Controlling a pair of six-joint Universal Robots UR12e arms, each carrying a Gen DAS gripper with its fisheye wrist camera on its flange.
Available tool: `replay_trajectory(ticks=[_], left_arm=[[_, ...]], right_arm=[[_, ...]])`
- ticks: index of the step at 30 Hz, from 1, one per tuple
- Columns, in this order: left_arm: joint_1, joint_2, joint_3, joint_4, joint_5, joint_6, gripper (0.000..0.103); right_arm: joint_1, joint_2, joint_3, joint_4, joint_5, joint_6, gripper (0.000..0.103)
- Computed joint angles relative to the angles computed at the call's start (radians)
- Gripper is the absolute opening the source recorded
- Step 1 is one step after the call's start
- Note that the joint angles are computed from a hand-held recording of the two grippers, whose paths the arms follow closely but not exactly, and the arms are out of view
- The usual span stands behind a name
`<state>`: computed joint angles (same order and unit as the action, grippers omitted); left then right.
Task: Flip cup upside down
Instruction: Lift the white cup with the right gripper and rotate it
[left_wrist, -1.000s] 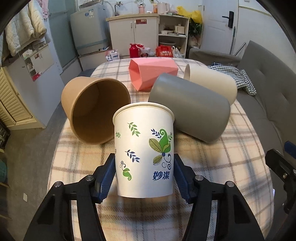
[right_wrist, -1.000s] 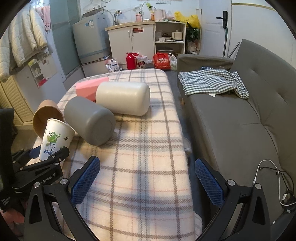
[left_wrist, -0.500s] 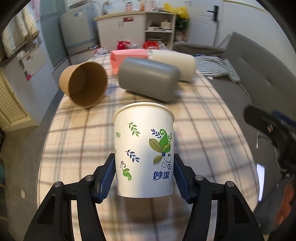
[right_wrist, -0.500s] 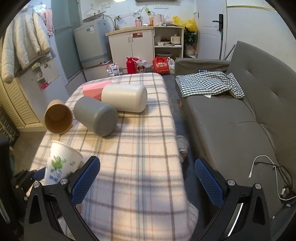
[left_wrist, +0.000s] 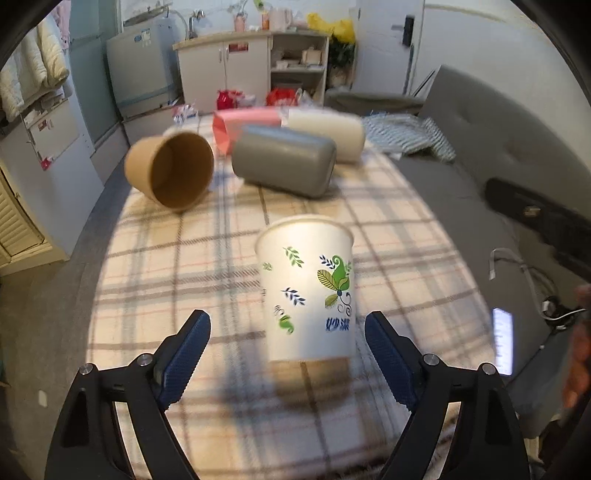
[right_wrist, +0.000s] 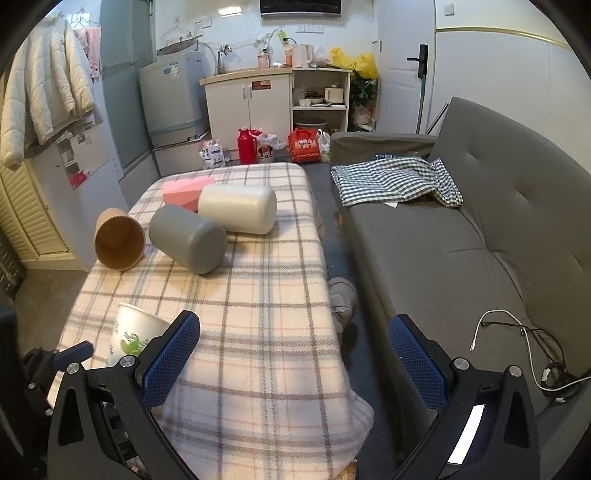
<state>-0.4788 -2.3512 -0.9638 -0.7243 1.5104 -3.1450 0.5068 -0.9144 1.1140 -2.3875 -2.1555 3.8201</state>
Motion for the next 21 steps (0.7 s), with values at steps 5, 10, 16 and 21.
replay_trajectory(ticks=[5, 10, 16, 21], left_arm=[[0.023, 0.059, -0.105, 0.194, -0.006, 0.004, 0.098], [0.053, 0.067, -0.122, 0.271, 0.026, -0.007, 0.100], [0.084, 0.061, -0.126, 0.290, 0.084, -0.052, 0.100], [0.103, 0.061, -0.134, 0.278, 0.073, -0.089, 0.100]], right_arm=[[0.020, 0.025, -0.047, 0.024, -0.026, 0.017, 0.103], [0.038, 0.061, -0.107, 0.067, 0.003, 0.080, 0.103], [0.055, 0.127, -0.215, 0.159, 0.054, 0.064, 0.103], [0.057, 0.180, -0.299, 0.236, 0.134, 0.050, 0.103]])
